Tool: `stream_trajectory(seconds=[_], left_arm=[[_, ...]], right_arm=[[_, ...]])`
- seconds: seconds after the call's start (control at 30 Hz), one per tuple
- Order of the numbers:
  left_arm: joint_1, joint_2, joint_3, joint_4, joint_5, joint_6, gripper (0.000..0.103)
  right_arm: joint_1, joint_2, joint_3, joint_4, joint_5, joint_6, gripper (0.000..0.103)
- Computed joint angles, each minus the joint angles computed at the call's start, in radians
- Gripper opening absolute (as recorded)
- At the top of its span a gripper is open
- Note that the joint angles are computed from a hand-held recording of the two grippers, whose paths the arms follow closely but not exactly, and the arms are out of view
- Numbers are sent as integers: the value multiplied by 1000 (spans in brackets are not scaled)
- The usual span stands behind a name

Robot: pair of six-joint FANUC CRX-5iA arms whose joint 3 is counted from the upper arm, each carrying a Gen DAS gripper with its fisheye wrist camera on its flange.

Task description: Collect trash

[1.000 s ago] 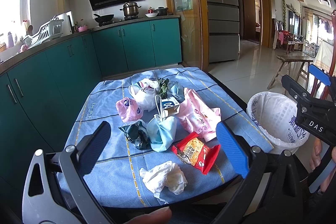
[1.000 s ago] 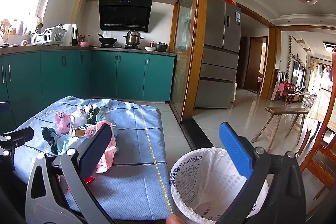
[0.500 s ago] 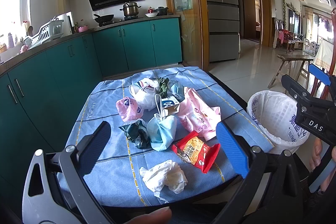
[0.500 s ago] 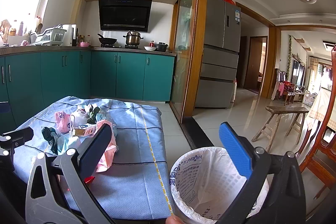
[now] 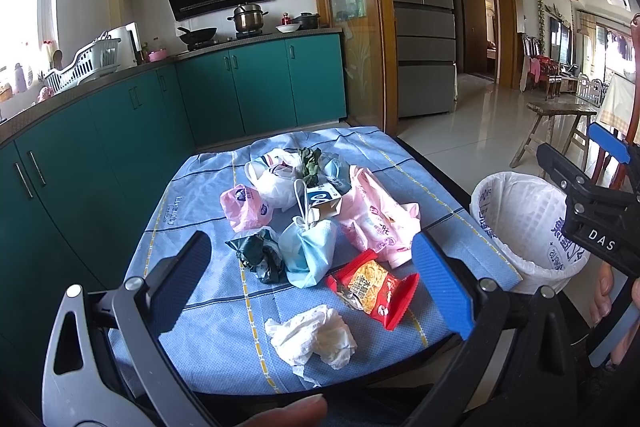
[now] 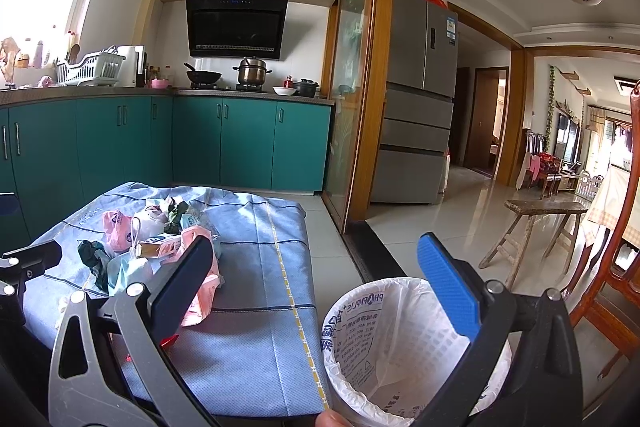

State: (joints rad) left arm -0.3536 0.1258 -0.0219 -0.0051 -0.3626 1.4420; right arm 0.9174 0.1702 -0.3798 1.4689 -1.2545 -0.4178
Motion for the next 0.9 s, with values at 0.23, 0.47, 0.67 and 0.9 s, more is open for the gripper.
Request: stream_trajectory(seconds=[0.23, 0.47, 0.67, 0.9], left_arm=[[6, 24, 44, -73, -29, 92, 100], [66, 100, 144, -179, -190, 268, 100], [125, 152, 153, -101, -270, 224, 93], [151, 116, 42, 77, -176, -19, 93]], right_arm=[[-14, 4, 4, -9, 15, 12, 100], [-60, 10, 29, -65, 193, 90, 100], [-100, 87, 113, -214, 405, 236, 92], [-104, 189, 245, -426, 627, 524, 90]])
